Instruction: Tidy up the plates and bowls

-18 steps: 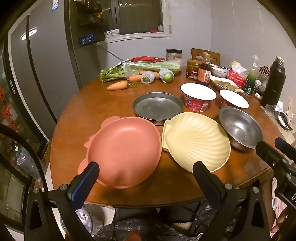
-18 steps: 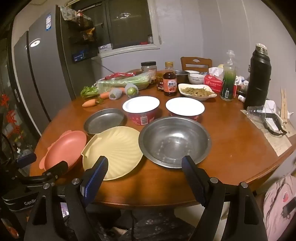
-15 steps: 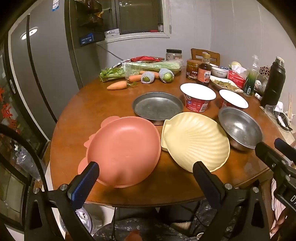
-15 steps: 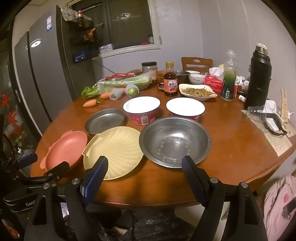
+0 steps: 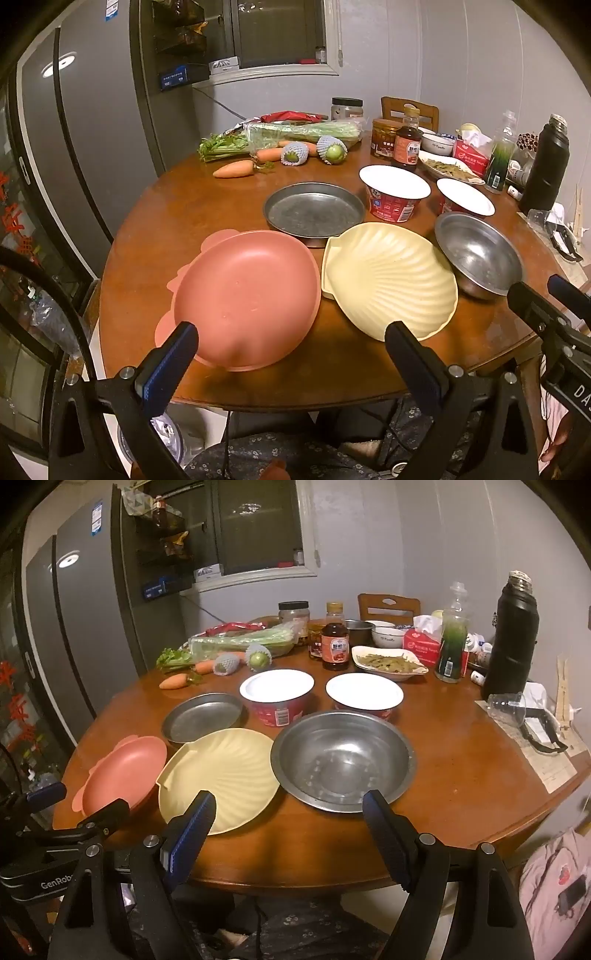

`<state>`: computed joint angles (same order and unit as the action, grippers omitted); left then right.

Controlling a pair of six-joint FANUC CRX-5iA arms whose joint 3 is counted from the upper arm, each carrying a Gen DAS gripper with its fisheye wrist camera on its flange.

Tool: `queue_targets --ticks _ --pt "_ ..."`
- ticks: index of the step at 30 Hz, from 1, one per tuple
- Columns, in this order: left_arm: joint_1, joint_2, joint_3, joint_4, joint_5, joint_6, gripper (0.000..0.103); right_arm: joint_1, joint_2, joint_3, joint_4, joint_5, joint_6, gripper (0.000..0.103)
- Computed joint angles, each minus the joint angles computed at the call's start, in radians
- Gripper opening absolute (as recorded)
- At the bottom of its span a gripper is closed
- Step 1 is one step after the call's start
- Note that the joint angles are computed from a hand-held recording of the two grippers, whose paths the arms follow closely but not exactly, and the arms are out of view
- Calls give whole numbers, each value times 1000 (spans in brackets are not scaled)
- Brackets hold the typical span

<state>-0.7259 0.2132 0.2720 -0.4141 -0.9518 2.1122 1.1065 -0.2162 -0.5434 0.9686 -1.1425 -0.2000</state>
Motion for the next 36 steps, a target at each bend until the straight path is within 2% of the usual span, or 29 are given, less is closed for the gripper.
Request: queue_targets --ticks 36 --pt "4 -1 2 20 7 -10 102 14 17 22 6 -57 21 83"
